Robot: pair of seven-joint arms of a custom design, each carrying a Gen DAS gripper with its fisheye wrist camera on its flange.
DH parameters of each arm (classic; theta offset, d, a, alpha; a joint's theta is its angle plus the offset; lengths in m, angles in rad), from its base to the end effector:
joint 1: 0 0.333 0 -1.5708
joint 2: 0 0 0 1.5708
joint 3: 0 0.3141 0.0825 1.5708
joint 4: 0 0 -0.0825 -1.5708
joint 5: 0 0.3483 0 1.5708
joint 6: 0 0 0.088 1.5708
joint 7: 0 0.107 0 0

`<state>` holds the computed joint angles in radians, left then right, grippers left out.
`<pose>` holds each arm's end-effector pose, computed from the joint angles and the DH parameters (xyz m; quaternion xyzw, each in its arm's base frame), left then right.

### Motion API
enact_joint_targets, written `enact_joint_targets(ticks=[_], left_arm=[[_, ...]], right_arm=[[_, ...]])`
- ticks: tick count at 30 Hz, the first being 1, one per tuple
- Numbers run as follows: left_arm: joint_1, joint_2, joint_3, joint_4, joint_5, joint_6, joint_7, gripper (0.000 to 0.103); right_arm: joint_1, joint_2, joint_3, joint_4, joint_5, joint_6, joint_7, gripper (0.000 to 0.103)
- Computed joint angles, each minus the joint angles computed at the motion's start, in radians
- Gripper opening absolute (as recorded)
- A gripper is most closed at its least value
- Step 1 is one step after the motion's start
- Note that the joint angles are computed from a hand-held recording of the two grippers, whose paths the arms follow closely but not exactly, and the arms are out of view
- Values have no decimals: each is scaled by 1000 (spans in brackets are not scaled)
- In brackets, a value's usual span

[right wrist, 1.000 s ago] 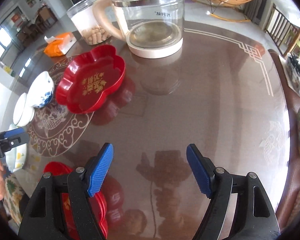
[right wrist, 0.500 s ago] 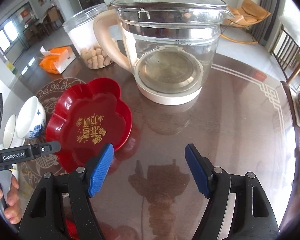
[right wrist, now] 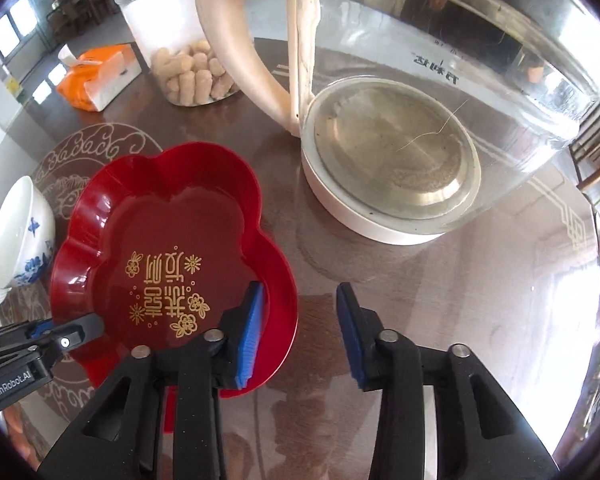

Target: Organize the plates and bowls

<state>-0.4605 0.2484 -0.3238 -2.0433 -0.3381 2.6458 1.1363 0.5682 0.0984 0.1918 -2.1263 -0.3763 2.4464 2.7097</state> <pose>0.4315 -0.4046 0.3848 0.6691 -0.7080 0.1973 0.1099 0.3994 0.3765 0.4071 -0.6545 0.7372 -0.1062 0.1298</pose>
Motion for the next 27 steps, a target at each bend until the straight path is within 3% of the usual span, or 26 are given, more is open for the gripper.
enact_joint_targets(ticks=[7,12,22,27], left_arm=[[-1,-81,-20,-73,-12,15,76,17],[-8,-229,-36,-149,-79,4,169,17],[-97,-563,-14,-336,-202,-114,350,17],[-103,-634,-45,-435,-166,-128,349,17]], right_arm=[[18,-112,22,-115,-29,68,130,9],[38,-238,70,-157,-48,18,192,9],[124,-511,209,-222,24,-98,415,10],[159,-521,311,-256,36,-85,640,12]])
